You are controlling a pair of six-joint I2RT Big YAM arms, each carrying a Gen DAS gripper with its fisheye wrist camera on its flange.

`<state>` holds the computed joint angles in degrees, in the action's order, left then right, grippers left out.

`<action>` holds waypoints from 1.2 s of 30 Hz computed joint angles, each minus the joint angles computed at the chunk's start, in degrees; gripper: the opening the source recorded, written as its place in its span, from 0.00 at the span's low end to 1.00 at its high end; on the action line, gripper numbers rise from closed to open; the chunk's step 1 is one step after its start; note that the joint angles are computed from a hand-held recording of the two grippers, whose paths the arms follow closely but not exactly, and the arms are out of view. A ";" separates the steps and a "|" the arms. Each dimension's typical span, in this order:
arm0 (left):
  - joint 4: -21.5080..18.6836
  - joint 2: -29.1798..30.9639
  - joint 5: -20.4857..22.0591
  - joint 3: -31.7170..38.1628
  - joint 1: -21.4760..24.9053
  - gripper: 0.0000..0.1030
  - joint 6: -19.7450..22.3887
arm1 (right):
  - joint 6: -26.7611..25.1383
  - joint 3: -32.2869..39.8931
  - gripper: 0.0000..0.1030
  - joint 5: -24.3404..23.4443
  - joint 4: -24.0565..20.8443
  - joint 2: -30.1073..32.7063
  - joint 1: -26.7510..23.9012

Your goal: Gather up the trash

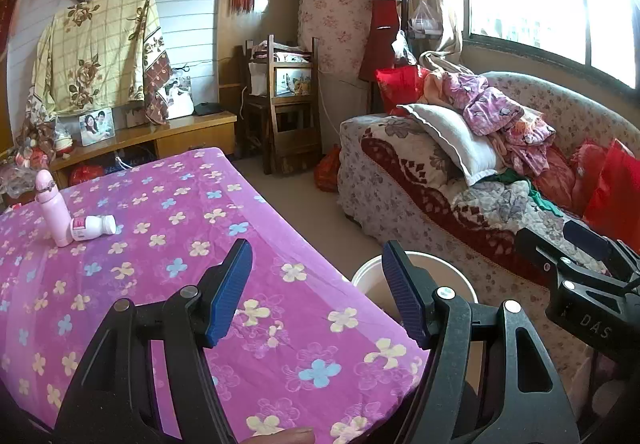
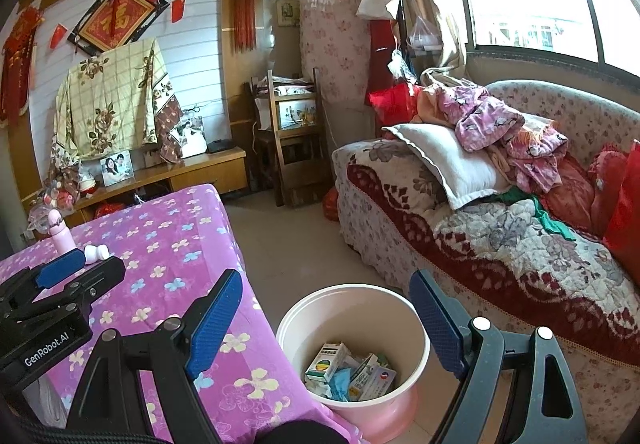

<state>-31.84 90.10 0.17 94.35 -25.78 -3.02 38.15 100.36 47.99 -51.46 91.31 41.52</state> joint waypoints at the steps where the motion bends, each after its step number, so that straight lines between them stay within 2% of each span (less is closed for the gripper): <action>1: -0.11 -0.01 -0.04 0.03 0.01 0.64 0.02 | 0.00 -0.14 0.81 -0.10 0.01 -0.03 -0.13; 36: -0.64 0.29 0.41 0.36 0.25 0.64 -0.06 | 0.04 -1.68 0.82 -2.19 0.43 -0.04 -1.38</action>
